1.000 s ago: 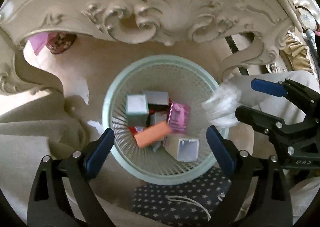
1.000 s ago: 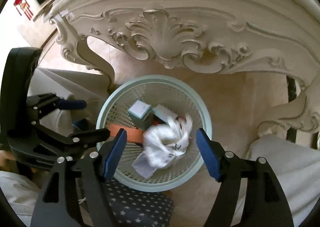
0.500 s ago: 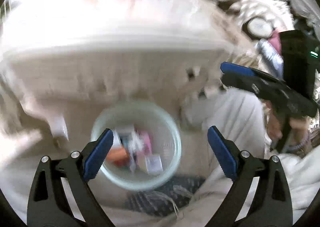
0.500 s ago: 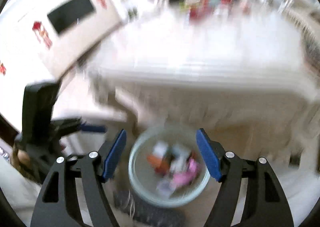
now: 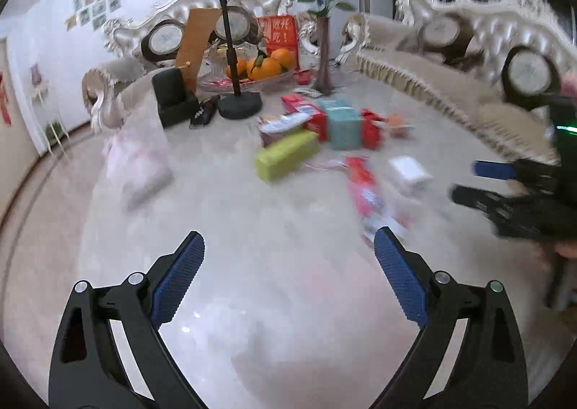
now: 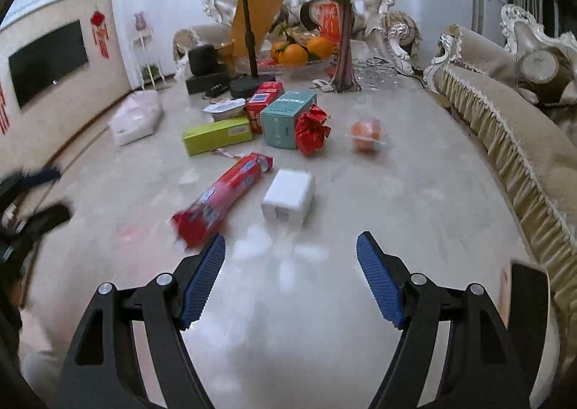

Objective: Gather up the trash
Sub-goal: 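Grasp yellow-green box with left tool while right tool grasps white charger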

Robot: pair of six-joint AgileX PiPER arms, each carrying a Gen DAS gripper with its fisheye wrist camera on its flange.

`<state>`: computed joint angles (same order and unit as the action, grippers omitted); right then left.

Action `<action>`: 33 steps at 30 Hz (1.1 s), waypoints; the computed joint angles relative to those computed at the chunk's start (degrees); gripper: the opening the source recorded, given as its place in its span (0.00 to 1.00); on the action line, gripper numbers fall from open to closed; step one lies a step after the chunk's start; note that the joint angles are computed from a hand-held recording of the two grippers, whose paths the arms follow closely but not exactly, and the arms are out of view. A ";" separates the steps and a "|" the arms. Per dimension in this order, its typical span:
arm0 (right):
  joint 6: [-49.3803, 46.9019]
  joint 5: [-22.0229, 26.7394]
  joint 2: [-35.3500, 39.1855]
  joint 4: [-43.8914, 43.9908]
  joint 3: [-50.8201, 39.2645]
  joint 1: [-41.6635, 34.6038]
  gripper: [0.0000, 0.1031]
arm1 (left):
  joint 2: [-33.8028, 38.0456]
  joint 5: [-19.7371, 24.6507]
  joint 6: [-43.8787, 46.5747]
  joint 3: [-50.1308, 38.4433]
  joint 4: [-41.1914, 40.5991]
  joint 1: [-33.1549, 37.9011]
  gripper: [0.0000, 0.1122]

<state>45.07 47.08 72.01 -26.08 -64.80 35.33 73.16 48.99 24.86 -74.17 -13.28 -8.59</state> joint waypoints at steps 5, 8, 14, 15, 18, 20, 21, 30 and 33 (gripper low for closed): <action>-5.98 -0.04 6.04 5.88 -4.65 -4.41 0.69 | 17.63 3.66 2.31 -15.33 -2.62 0.38 0.82; -8.11 0.36 7.38 7.59 -5.65 -5.73 0.69 | 23.85 5.49 5.21 -20.73 -4.83 0.27 0.82; -13.19 -0.16 9.22 11.24 -5.84 -7.64 0.69 | 32.69 10.00 7.12 -31.41 -6.09 -0.22 0.82; -14.19 -0.65 9.05 12.52 -5.65 -8.32 0.69 | 34.06 11.18 7.47 -33.24 -7.52 0.15 0.82; -14.53 -0.88 8.76 12.10 -5.79 -8.55 0.69 | 37.69 13.43 5.76 -37.60 -7.50 -0.31 0.82; -15.87 -2.10 8.91 12.75 -5.83 -9.08 0.69 | 40.67 16.67 3.09 -41.55 -5.99 -0.99 0.82; -15.68 -1.42 9.53 12.29 -6.43 -9.06 0.69 | 41.61 17.39 2.58 -42.72 -5.58 -1.24 0.82; -17.55 1.62 12.82 12.07 -9.21 -9.75 0.68 | 44.91 16.89 -6.43 -46.77 1.77 -4.72 0.81; -19.22 2.07 13.05 14.19 -9.25 -10.98 0.55 | 43.61 15.22 -9.66 -45.24 6.03 -5.85 0.54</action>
